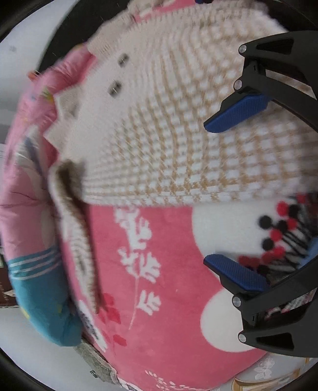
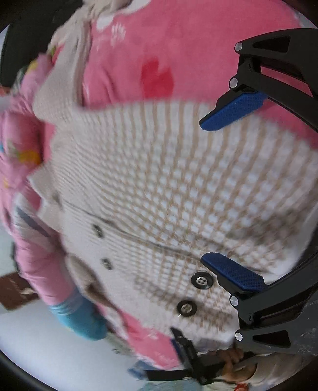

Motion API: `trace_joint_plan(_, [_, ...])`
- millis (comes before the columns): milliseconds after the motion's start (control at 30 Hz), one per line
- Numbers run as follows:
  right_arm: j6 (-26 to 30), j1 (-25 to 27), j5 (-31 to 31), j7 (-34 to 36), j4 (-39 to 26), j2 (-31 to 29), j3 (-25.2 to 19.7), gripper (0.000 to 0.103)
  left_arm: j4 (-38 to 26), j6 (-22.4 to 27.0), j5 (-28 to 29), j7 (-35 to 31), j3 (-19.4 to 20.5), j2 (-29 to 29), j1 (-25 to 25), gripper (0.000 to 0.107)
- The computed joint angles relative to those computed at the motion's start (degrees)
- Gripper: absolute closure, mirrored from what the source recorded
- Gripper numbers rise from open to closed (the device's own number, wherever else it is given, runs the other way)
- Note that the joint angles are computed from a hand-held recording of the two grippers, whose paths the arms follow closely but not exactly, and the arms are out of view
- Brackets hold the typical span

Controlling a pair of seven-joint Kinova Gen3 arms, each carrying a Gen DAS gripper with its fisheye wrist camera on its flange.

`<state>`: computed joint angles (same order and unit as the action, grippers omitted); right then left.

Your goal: Fold large clothes

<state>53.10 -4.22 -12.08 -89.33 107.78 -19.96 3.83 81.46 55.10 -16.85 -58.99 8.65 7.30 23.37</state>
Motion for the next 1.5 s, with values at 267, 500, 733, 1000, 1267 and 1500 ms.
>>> trace_joint_plan(267, [11.56,-2.84,-16.07,15.9,2.12,1.09,19.88,0.02,9.12,-6.73,7.69,-7.51,2.07,-7.15,-2.87,0.011])
trace_joint_plan(500, [12.11,-0.9,-25.92,22.79,-0.44,7.98,21.79,0.042,9.59,-7.54,8.79,-2.54,1.79,-6.47,-4.4,0.028])
trace_joint_plan(733, [15.64,4.62,-27.82,27.34,1.87,6.13,20.74,0.067,6.33,-6.1,13.39,-2.0,-0.43,-4.61,-5.03,0.053])
trace_joint_plan(1000, [15.06,8.91,-32.09,36.96,4.73,6.21,18.92,0.094,1.07,1.07,3.96,7.01,-12.65,-0.65,13.03,0.054])
trace_joint_plan(1267, [18.81,12.56,-40.24,47.11,3.05,0.37,26.39,0.098,-8.52,14.55,-14.33,15.7,-14.27,2.09,27.48,0.101])
trace_joint_plan(1500, [30.96,12.51,-38.59,52.06,-2.68,-1.4,37.72,0.098,-12.52,26.24,-20.9,18.84,4.31,-1.17,25.06,0.101])
